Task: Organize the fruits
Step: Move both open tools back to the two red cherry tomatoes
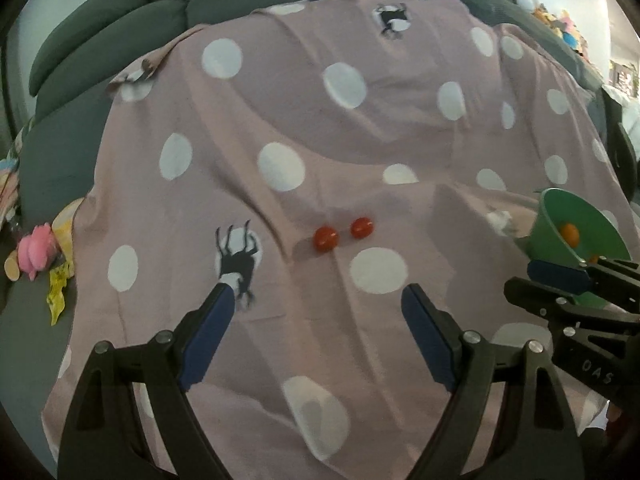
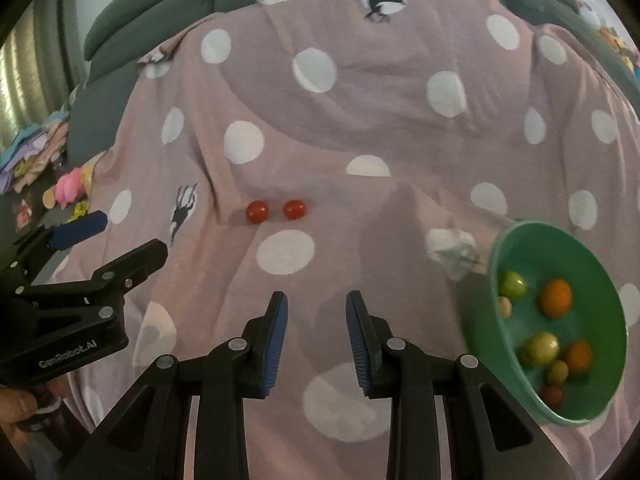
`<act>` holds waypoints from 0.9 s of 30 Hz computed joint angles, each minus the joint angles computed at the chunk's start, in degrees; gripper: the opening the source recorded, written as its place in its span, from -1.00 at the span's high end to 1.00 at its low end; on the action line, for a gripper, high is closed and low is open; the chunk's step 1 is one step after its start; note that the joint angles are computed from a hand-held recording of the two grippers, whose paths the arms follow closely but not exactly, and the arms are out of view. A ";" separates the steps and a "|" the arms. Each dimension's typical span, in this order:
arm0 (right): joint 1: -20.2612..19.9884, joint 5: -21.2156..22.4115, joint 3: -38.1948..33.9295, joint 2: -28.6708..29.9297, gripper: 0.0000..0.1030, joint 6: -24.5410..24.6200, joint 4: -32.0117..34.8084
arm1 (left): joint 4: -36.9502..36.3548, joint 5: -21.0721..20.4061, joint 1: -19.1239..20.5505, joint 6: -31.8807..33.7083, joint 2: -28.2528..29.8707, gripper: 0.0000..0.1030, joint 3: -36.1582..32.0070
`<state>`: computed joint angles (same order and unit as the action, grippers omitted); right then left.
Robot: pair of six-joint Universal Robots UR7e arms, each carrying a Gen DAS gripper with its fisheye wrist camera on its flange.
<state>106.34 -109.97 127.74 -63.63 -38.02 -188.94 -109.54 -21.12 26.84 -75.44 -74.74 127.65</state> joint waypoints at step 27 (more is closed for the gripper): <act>1.58 -2.55 -12.55 10.96 0.41 1.71 5.35 | -35.36 -3.64 10.56 33.08 4.69 -0.66 -0.66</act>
